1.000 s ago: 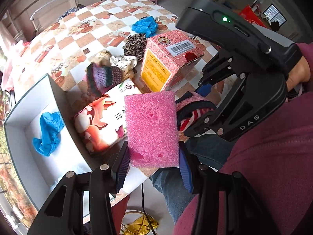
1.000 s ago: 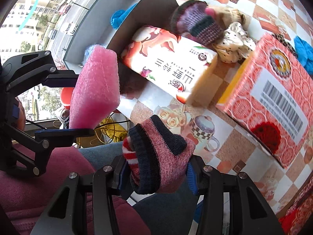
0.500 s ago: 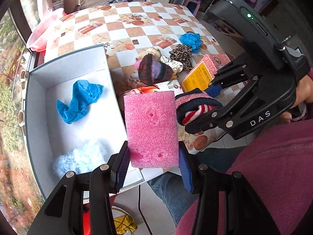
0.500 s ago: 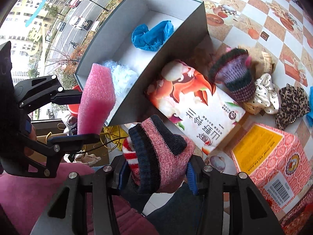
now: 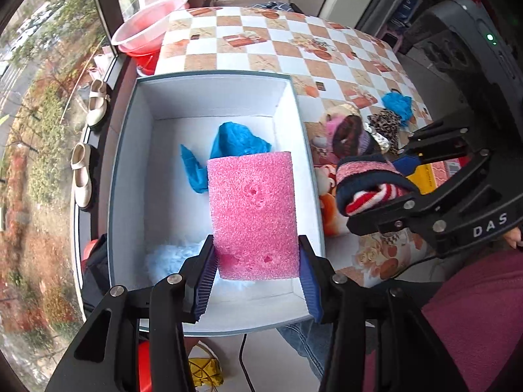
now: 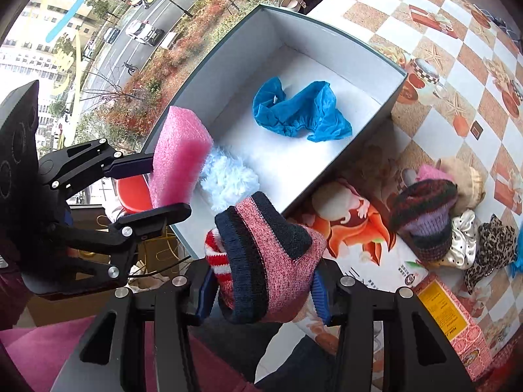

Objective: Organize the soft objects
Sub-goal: 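Open the left tool to drop the sponge into the box while the right tool drops the mitten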

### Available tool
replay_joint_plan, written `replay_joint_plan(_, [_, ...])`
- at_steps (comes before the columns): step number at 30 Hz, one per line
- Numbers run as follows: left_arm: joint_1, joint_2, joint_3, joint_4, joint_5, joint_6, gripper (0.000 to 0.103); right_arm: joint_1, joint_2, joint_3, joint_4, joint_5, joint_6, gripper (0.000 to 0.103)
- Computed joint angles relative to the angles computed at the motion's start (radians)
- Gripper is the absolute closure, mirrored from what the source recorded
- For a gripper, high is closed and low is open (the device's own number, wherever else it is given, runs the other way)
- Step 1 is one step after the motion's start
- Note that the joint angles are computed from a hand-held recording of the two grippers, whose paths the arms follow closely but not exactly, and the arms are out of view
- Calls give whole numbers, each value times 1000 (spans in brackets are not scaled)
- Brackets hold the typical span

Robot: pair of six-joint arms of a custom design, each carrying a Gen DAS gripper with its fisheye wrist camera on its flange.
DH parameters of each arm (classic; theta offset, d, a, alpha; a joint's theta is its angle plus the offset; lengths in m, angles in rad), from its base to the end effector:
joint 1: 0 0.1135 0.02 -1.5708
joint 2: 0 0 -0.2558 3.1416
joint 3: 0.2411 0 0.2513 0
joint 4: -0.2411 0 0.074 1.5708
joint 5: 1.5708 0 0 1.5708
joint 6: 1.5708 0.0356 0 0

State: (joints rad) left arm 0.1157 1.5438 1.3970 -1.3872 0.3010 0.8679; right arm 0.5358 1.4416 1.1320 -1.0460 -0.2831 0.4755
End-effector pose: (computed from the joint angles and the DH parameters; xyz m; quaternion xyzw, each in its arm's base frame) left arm 0.2667 0.0204 0.2849 0.3657 0.9184 -0.1236 0.0868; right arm 0.2192 0.1417 0.2443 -0.0448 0.9834 0.1742 0.0251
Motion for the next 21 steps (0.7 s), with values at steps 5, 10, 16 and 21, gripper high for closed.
replay_joint_plan(5, [19, 47, -16, 85, -51, -51, 53, 3, 98, 87, 6, 10, -18, 54])
replay_joint_plan(10, [17, 78, -38, 147, -95, -103, 53, -2, 192, 180, -7, 9, -44, 53])
replay_joint_plan(16, [18, 99, -50, 180, -114, -129, 53, -4, 254, 254, -35, 10, -61, 53])
replay_joint_plan(21, [9, 108, -55, 192, -119, -141, 53, -7, 294, 288, -38, 12, -66, 53])
